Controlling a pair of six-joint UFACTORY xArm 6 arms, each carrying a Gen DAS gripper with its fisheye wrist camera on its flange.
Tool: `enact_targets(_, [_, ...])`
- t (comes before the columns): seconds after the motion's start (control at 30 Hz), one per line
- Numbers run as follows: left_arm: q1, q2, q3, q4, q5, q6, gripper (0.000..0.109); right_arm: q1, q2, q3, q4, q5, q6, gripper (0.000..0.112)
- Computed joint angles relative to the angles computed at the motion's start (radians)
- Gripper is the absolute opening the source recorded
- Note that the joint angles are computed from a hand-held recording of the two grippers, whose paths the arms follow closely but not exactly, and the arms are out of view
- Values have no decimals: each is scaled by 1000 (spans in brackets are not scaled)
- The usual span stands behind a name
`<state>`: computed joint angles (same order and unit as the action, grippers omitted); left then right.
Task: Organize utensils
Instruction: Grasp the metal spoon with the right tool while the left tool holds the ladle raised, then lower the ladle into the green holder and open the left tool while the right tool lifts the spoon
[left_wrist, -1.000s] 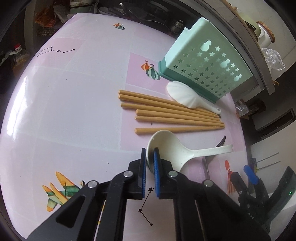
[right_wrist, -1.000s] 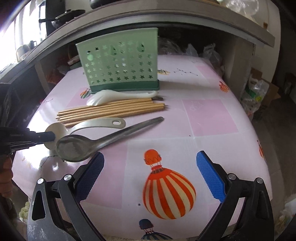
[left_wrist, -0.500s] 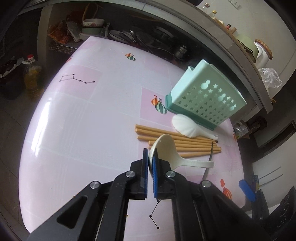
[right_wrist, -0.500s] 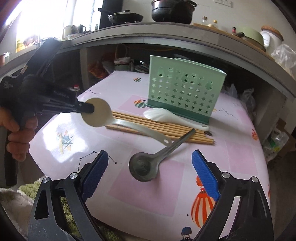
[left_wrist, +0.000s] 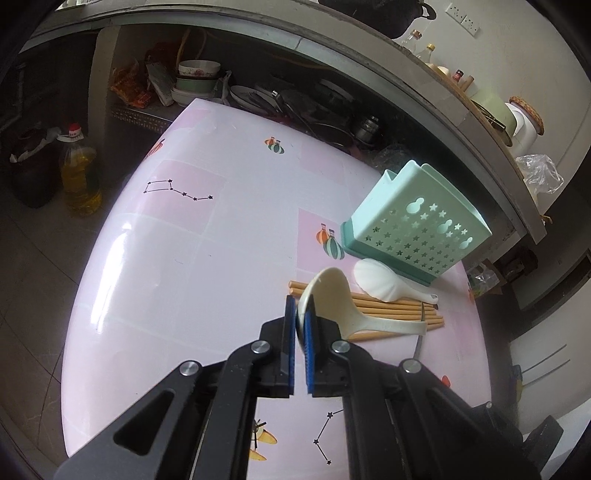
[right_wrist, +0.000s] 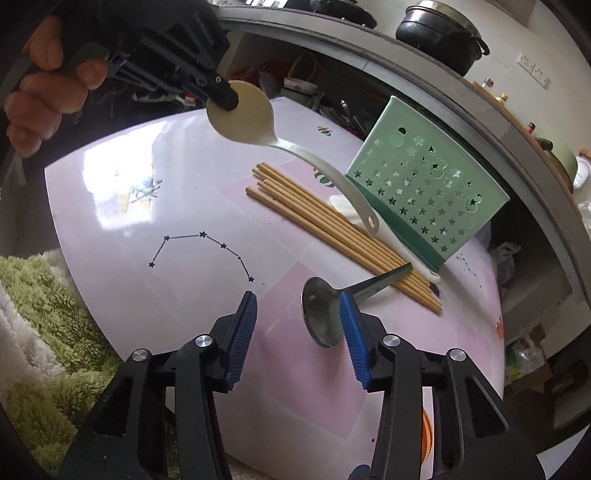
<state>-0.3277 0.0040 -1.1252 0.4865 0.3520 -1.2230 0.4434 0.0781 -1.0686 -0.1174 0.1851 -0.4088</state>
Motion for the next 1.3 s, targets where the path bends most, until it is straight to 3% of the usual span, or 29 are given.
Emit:
enact_targets(0.13, [3, -14, 8, 35, 5, -30, 3, -11, 22, -16, -128, -1, 91, 27])
enact_targets(0.23, [4, -20, 10, 64, 11, -51, 3, -16, 31, -26, -139, 2, 104, 21])
enact_targets(0.3, [5, -24, 11, 84, 13, -67, 3, -20, 35, -31, -194, 9, 164, 9])
enact_targets(0.37, [4, -27, 5, 115, 21, -83, 3, -25, 35, -30, -229, -3, 207, 7])
enact_targets(0.5, [6, -32, -12, 187, 26, -116, 3, -29, 16, -18, -167, -28, 187, 5])
enact_targets(0.6, [10, -30, -42, 251, 31, -139, 3, -28, -4, -20, -59, -36, 130, 2])
enact_targets(0.83, [19, 4, -175, 435, 55, -194, 3, -39, -29, -99, 420, 46, -152, 1])
enact_targets(0.93, [12, 40, -264, 511, 102, -185, 3, -55, -38, -132, 555, 77, -239, 1])
enact_targets(1.13, [-6, 157, -483, 563, 223, -25, 3, -76, -58, -169, 770, 85, -373, 1])
enact_targets(1.3, [-17, 291, -689, 529, 299, 219, 3, -103, -63, -212, 947, 127, -479, 1])
